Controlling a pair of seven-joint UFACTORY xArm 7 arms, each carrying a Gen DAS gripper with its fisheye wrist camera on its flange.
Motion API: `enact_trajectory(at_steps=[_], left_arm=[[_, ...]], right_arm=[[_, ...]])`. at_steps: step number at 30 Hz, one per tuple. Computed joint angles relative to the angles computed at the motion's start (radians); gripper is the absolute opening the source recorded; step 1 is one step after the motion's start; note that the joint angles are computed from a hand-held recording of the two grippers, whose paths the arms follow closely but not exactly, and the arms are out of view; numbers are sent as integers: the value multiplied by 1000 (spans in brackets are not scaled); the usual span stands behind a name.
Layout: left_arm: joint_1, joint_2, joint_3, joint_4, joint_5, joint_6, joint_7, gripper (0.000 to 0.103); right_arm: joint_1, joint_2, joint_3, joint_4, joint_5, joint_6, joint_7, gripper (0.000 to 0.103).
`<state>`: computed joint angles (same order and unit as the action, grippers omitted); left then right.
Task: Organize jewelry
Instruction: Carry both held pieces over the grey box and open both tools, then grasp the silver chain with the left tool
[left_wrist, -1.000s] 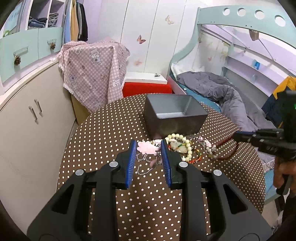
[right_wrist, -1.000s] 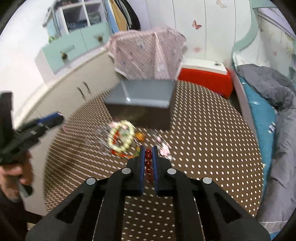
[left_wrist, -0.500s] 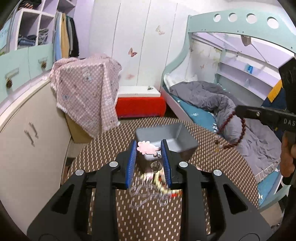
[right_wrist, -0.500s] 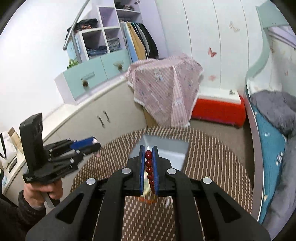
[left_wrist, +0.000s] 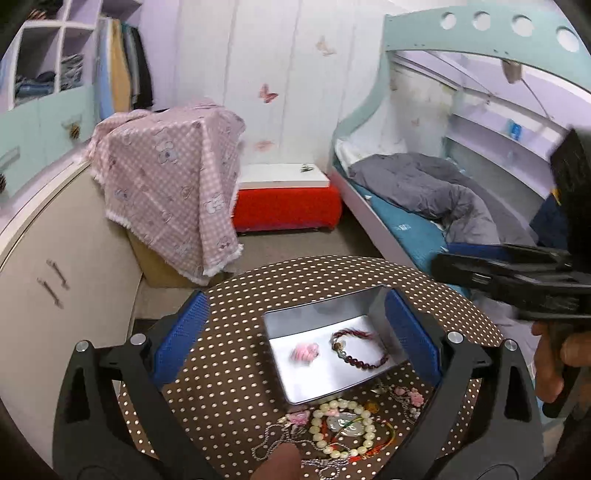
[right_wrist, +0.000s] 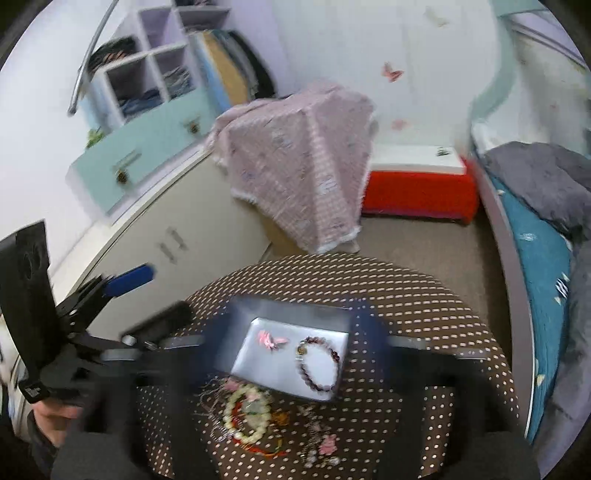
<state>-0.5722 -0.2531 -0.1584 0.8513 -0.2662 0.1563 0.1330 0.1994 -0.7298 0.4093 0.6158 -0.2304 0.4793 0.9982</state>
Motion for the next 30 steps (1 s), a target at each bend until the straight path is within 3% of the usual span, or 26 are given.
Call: enact_trajectory(at_steps=[3,5,10,22,30], left_arm=[[40,-41,-11,-38,34,-4,-47,94],[75,-80,-28,-75,70,-17,-92,94],[68,-177,12,-164,75,-15,-125,94],[138,-379,-31,-321,185,24,-236,94],[76,-429,-29,-413,220,12,-229,95]], right_arm=[[-14,-82,19,-36,-7,22,41,93],[-16,-124,30,-53,-9,44,57,94],[-2,-205,63,-71,-6,108,92,94],[6,-339,184,-19,-39,294,168,95],[59,-409,241,-52,-23,374,226,95]])
